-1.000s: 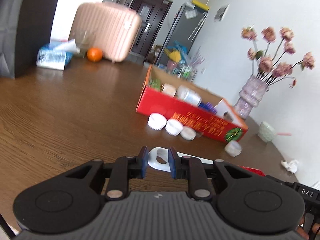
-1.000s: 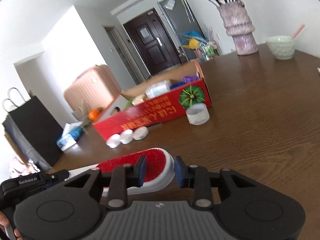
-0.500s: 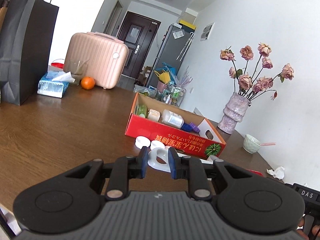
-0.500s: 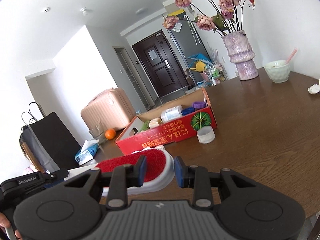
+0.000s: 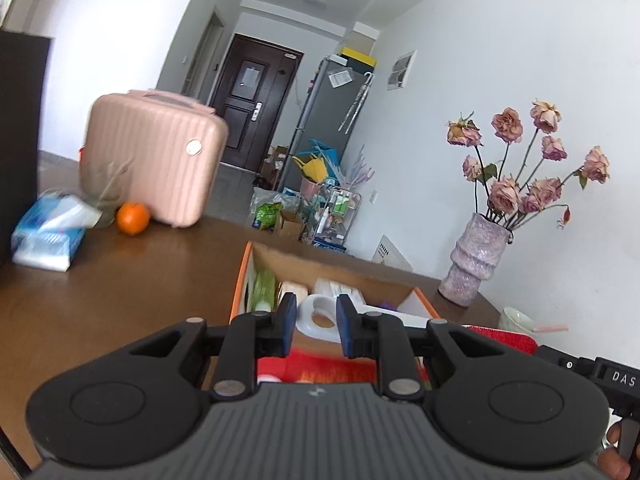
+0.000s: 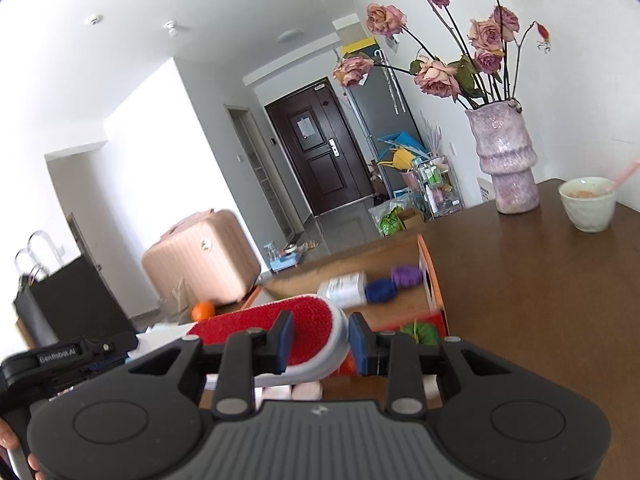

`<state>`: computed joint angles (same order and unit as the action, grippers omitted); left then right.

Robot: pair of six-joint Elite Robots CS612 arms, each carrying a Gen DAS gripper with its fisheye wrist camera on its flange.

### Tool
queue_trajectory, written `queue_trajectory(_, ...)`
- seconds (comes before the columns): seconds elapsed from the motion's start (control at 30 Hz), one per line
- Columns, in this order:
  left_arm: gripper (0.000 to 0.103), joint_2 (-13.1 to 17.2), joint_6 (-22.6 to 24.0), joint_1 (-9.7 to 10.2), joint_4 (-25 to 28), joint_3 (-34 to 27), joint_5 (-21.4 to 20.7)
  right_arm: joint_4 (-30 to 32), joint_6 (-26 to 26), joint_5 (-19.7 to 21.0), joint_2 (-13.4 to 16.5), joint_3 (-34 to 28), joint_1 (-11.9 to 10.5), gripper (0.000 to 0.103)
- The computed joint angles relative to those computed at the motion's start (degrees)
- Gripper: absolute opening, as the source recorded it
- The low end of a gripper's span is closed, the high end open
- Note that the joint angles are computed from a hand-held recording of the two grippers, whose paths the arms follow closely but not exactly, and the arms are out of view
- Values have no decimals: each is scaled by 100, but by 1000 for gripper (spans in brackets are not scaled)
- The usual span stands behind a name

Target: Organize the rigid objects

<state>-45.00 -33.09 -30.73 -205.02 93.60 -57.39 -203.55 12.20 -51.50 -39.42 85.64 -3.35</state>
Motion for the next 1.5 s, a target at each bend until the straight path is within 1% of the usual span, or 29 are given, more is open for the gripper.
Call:
queue_trajectory(0.07,21,121,88,156,279,-346,-188,281,54,-60,150,-420,60,29)
queue_trajectory(0.13,21,272,176,300,590,-706,-360,612,-5,-164,318,-850,128,29)
queue_trajectory(0.27,21,595,25,555,1333,-1356,-808,1433,-125,-426,695,-1714,249,29)
queue_trajectory(0.37,21,824,-59,643,1699,-1670,-944,2080,-271,-596,951,-2207,312,30)
queue_trajectory(0.47,21,993,11,705,1841,-1830,-1215,2383,-441,-829,1121,-2435,359,29)
queue_trajectory(0.5,18,1040,81,741,1836,-1871,-1468,2469,-564,-979,1150,-2471,386,25)
queue_trajectory(0.53,16,1074,150,781,1850,-1905,-1783,2498,-700,-889,1205,-2527,385,15)
queue_trajectory(0.57,16,1101,238,783,1912,-1941,-1920,2625,-840,-672,1250,-2584,376,15)
queue_trajectory(0.6,16,1122,362,752,2003,-1973,-1817,2785,-1053,-695,1244,-2580,408,16)
queue_trajectory(0.63,16,1142,495,708,2093,-1999,-1603,2804,-1322,-932,1225,-2544,473,16)
queue_trajectory(0.67,17,1156,590,680,2134,-2005,-1448,2672,-1558,-1144,1225,-2503,529,16)
queue_trajectory(0.7,17,1158,609,679,2117,-1990,-1440,2565,-1740,-1232,1209,-2433,565,18)
queue_trajectory(0.73,17,1148,587,687,2091,-1967,-1485,2571,-1839,-1206,1195,-2403,577,18)
queue_trajectory(0.8,19,1093,578,682,2084,-1894,-1376,2593,-1926,-1092,1163,-2352,571,18)
queue_trajectory(0.87,26,1014,598,648,2024,-1779,-1139,2527,-1965,-1142,1123,-2292,571,20)
queue_trajectory(0.9,31,968,611,630,1961,-1707,-1043,2506,-1935,-1151,1101,-2278,561,22)
queue_trajectory(1.0,40,796,676,564,1772,-1452,-793,2333,-1795,-1087,995,-2106,507,24)
queue_trajectory(1.07,47,671,738,494,1640,-1260,-614,2141,-1752,-1021,876,-1894,467,28)
queue_trajectory(1.13,56,551,867,404,1457,-1047,-387,1921,-1741,-952,756,-1671,430,37)
queue_trajectory(1.17,59,489,943,353,1350,-930,-281,1791,-1730,-918,692,-1545,413,38)
queue_trajectory(1.23,72,370,997,263,1206,-719,-169,1535,-1718,-881,559,-1292,380,46)
queue_trajectory(1.27,73,316,1051,218,1098,-608,-152,1416,-1739,-887,495,-1171,367,49)
queue_trajectory(1.3,74,269,1121,161,992,-502,-69,1274,-1772,-899,436,-1042,356,55)
queue_trajectory(1.33,77,236,1192,94,893,-413,90,1128,-1821,-918,382,-917,346,62)
queue_trajectory(1.37,80,214,1283,20,762,-327,281,965,-1891,-954,327,-786,346,65)
queue_trajectory(1.4,87,198,1388,-52,621,-248,475,777,-1981,-1007,280,-659,344,73)
queue_trajectory(1.43,92,186,1497,-127,488,-169,658,563,-2087,-1069,239,-529,345,83)
queue_trajectory(1.5,101,163,1714,-260,268,-10,925,107,-2334,-1158,173,-286,348,95)
